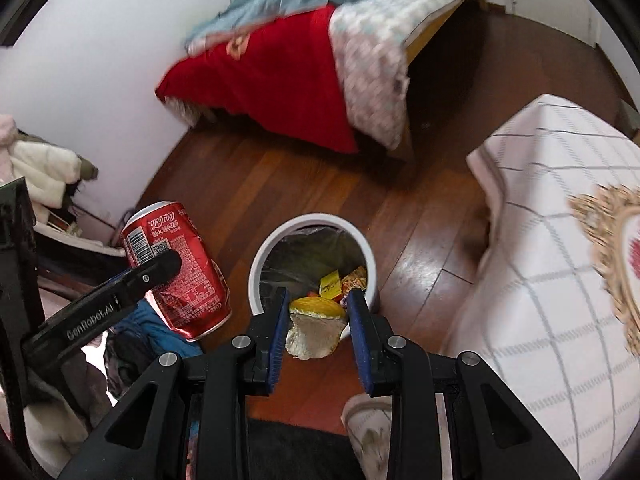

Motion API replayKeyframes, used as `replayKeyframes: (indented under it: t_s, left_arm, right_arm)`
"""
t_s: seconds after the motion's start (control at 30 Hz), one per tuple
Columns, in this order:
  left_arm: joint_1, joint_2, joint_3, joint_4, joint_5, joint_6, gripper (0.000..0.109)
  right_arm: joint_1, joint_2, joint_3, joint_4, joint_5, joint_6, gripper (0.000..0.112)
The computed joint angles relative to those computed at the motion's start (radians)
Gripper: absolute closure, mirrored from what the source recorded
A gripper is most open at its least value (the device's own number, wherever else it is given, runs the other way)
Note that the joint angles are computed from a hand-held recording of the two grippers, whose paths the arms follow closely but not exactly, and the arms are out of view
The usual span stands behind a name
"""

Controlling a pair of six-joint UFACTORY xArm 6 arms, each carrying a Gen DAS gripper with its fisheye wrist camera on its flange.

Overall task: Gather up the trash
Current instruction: 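Carry the red can and bread crust over the white bin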

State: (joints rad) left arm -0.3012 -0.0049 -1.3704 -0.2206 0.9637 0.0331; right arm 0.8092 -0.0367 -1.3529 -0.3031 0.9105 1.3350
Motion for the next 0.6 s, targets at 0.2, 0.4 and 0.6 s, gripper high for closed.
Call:
replayKeyframes:
  t_s: [0.2, 0.4, 0.6]
  left_arm:
    - [0.026, 0.197, -0.121, -0.022, 0.077, 0.018, 0.061]
    - [0.042, 0.307, -0.19, -0.071, 0.122, 0.01, 0.061]
    - [0.059, 0.354, -0.225, -0.083, 0.159, -0.001, 0.06]
  right_arm:
    - [-0.085, 0.223, -0.136, 0.142, -0.031, -0.189, 0.081]
    - [-0.139, 0.381, -0.204, 0.26, -0.077, -0.302, 0.081]
    - [-0.171, 0.465, -0.198, 0.357, -0.144, -0.378, 0.081]
